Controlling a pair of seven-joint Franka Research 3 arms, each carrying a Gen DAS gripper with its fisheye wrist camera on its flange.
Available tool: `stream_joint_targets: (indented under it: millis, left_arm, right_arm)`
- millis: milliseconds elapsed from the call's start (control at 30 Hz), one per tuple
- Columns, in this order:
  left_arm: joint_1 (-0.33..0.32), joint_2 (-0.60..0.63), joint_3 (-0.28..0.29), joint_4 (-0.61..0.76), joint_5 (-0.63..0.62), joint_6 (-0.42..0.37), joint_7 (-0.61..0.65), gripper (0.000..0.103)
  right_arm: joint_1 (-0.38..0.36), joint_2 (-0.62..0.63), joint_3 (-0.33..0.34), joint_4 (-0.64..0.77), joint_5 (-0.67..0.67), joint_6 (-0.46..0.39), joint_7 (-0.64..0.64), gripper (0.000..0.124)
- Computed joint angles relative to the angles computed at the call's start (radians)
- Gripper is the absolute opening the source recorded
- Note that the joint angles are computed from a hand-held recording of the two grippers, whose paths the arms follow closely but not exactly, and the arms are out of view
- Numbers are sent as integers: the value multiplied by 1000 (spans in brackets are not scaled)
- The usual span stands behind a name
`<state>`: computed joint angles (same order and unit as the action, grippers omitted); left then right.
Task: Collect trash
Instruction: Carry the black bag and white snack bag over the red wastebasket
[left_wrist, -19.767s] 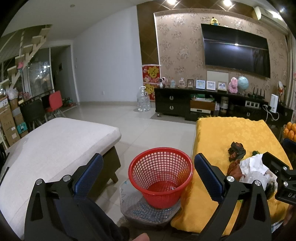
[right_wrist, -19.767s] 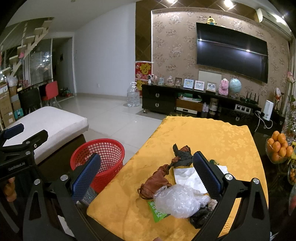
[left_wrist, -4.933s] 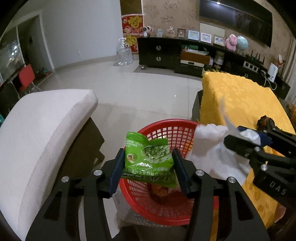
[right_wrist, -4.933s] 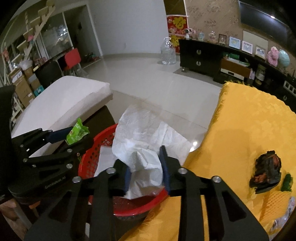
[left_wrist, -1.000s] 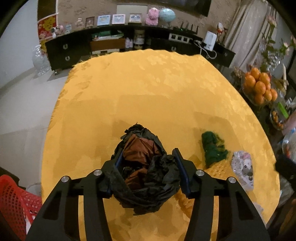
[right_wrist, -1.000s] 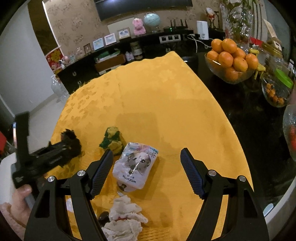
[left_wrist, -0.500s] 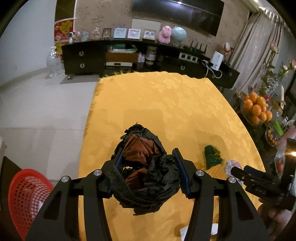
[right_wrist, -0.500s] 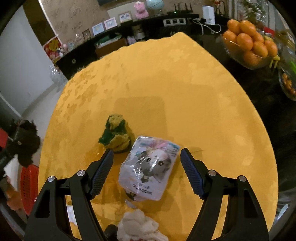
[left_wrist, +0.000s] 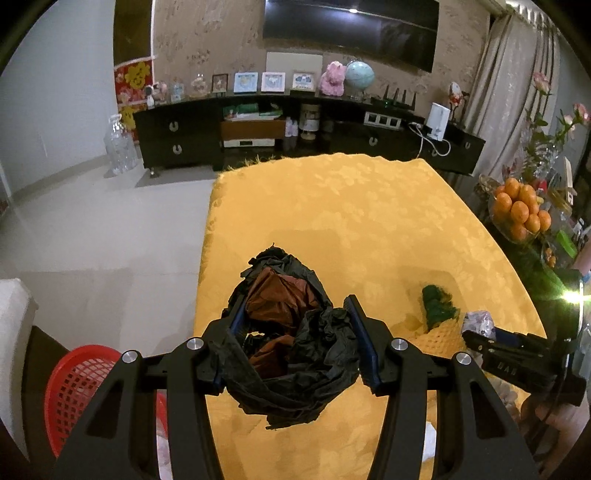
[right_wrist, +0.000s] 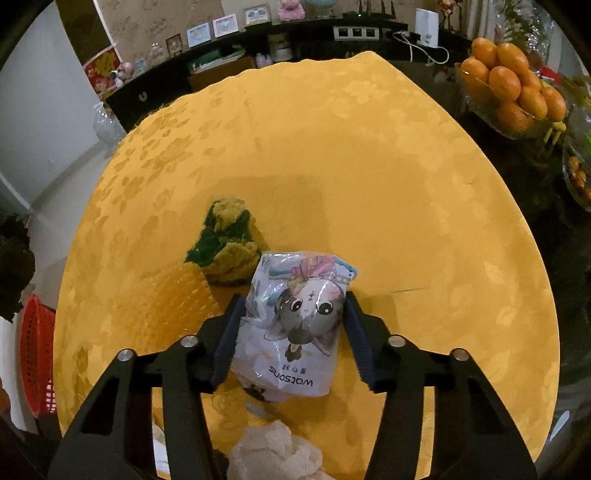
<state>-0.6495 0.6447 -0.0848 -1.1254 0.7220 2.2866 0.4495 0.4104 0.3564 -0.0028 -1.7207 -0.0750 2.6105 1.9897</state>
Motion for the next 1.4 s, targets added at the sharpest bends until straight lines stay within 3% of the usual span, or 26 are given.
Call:
stream_joint_targets:
  millis: [200, 433, 933, 1133, 1400]
  left_arm:
    - [-19, -22, 12, -11, 46, -6, -17, 50]
    - [-36, -68, 20, -48, 123, -11, -56, 50]
    - [-23, -240, -17, -231, 312, -58, -214, 50]
    - [27, -331, -55, -345, 355, -83, -294, 50]
    - [89, -412, -105, -443, 387, -132, -366, 50]
  right_arm:
    - [6, -41, -13, -46, -22, 68, 37, 50]
    - [33, -108, -39, -101, -141, 187, 125, 50]
    - [56, -151, -8, -72, -243, 264, 156, 50]
    - [80, -109, 19, 24, -223, 257, 67, 50]
    - [98, 20, 84, 229, -66, 236, -223, 50]
